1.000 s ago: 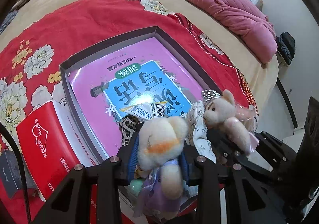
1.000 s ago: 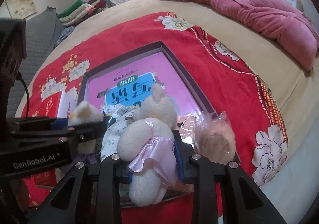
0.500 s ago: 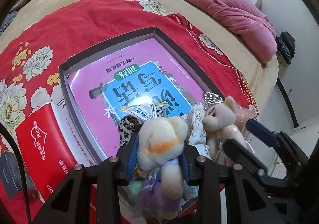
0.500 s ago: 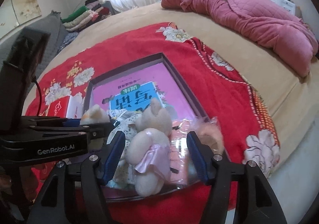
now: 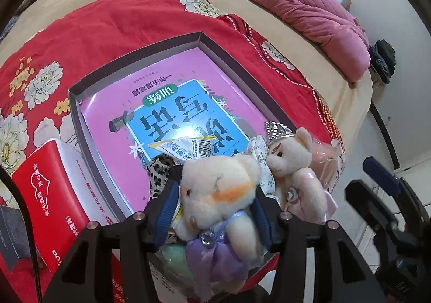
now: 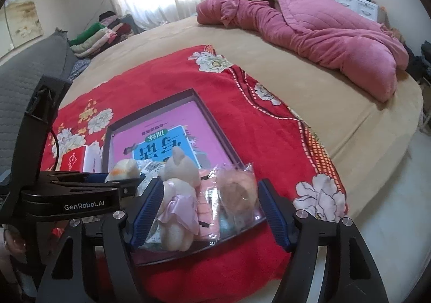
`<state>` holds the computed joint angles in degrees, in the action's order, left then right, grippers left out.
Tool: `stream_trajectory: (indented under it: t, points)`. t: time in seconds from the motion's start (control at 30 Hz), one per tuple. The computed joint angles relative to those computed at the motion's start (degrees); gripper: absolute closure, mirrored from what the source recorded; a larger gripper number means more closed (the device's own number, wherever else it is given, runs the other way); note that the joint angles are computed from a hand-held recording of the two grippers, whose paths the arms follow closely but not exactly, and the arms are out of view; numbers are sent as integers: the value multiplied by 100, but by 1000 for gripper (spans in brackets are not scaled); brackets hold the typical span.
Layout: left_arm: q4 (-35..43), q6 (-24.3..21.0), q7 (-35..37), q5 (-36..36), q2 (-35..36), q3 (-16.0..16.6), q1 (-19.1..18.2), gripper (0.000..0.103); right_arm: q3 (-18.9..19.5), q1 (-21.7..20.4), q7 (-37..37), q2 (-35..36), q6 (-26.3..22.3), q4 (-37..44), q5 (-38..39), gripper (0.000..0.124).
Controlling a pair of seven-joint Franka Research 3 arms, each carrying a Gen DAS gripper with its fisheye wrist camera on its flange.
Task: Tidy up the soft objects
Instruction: 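Lower and release the purple-dress bear with left tool while right tool releases the pink-dress bear in the box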
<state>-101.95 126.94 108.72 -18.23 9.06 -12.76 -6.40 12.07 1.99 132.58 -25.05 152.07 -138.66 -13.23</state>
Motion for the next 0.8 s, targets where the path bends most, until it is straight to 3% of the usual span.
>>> stream_trajectory:
  t: [0.27, 0.57, 0.67, 0.8]
  points:
    - [-28, 42, 53, -103, -76, 13, 28, 39, 24, -33, 58, -97, -24, -10, -15, 50]
    - [-114, 145, 68, -45, -214, 53, 22, 38, 97, -89, 158, -200, -56, -39, -99, 50]
    - [-133, 124, 72, -77, -273, 73, 27, 26, 134, -107, 197, -208, -147, -1, -146, 50]
    - [-230, 183, 109, -97, -404, 104, 25, 25, 155, -85, 247, -247, -206, 30, -192, 50]
